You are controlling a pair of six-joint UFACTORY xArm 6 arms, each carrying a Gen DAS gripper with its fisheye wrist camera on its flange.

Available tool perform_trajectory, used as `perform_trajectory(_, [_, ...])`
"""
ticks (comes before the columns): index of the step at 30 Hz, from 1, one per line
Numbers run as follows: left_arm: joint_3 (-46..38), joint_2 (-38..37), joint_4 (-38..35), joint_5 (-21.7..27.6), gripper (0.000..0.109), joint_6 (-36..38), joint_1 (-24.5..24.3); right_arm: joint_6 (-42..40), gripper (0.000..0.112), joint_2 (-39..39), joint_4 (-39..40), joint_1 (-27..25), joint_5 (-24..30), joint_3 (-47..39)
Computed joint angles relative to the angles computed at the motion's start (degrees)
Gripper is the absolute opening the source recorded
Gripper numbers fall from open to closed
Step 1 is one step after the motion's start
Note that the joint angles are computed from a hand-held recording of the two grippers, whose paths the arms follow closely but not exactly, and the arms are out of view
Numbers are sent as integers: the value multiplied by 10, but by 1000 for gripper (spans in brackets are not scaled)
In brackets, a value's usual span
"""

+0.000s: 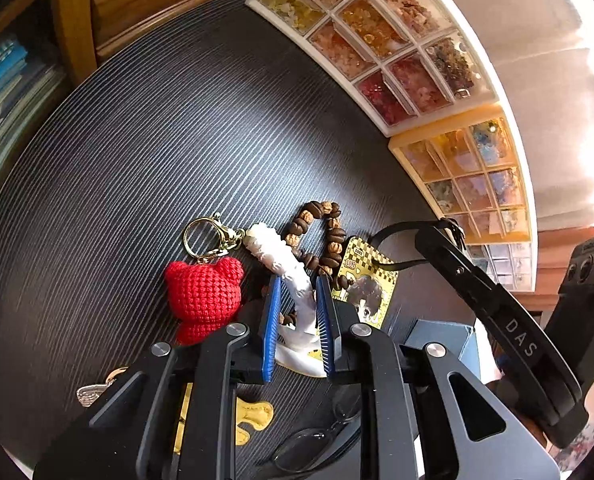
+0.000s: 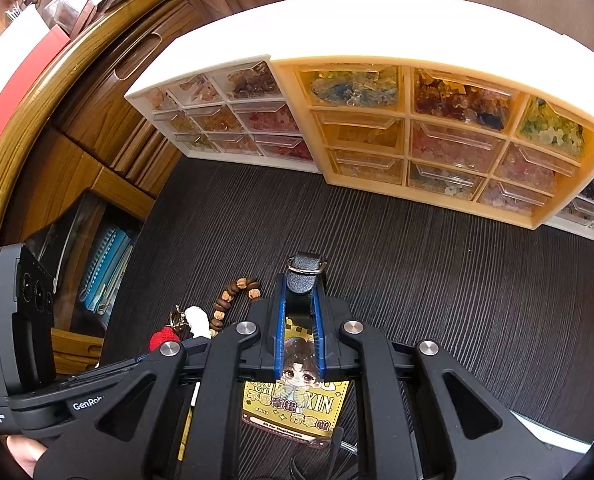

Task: Organize jewelry
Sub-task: 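Lift the gold card with the right tool while the left tool lifts the white figure keychain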

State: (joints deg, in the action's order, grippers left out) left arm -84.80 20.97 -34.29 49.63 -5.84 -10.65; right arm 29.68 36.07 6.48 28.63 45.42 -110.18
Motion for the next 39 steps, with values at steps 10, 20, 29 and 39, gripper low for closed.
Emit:
perform_trajectory(10, [41,-40,-9,-4,12,37,1,2,12,-12,0,2,-4,14])
perform_trajectory(20, [94,-87,8,-40,12,60,-4,2,12,-46,1,7,-47,65])
perform_trajectory(29, [135,-118,54,-84,12,67,-18,10,12,-91,-16,19,-89,120])
perform_trajectory(39, [156,-165,91,-107,11,61,-23,19,12,-136,-27,23,-132,172])
